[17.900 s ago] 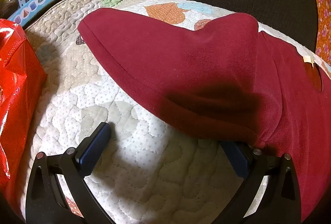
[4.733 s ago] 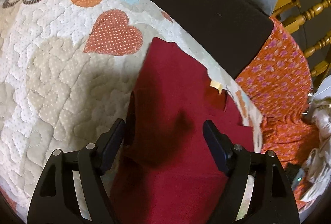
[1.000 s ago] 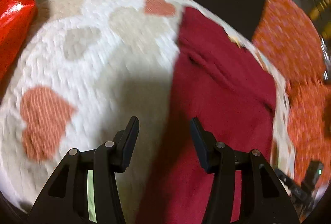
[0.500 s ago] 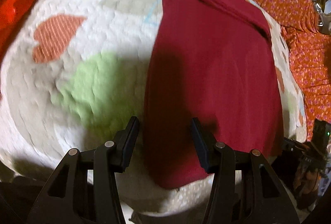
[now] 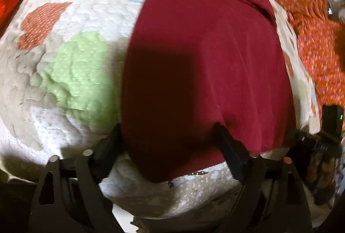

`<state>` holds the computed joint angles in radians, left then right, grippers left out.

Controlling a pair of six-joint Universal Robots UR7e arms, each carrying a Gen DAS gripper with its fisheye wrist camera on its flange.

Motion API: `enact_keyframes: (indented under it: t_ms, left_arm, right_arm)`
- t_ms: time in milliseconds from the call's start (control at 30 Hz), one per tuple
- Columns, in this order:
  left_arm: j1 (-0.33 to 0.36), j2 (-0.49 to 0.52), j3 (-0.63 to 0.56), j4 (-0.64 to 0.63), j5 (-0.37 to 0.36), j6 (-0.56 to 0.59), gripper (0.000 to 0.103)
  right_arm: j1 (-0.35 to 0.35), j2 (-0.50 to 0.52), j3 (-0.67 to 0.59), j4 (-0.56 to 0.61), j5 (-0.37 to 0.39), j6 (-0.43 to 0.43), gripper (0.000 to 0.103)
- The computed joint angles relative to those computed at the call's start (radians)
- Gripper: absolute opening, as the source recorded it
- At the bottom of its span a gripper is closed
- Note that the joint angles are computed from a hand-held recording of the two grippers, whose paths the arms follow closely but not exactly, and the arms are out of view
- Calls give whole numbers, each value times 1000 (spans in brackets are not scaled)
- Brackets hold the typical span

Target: Fold small clothes

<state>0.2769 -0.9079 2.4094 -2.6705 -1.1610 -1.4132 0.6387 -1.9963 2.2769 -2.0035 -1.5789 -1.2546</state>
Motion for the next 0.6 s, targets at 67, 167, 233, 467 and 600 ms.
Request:
enact_keyframes:
  t_ms: [67,167,233,467,600]
  left_arm:
    - [-1,9,-5,5,-4,13,92]
    - [-5,10,-5,10,3,2,92]
    - [-9,14,-18,50,6,0,89]
    - [-23,51,-60,131,23,17,89]
    - [-25,58,-61,130,28,14,89]
  right_arm:
    - [-7,9,-10,20,13,11,45]
    - [-6,0,-1,22,21,0,45]
    - [-5,0,0,20,19,-9,43]
    - [2,-7,13,-1,13,-5,43]
    - [10,-18,31,-28,5,-13,43]
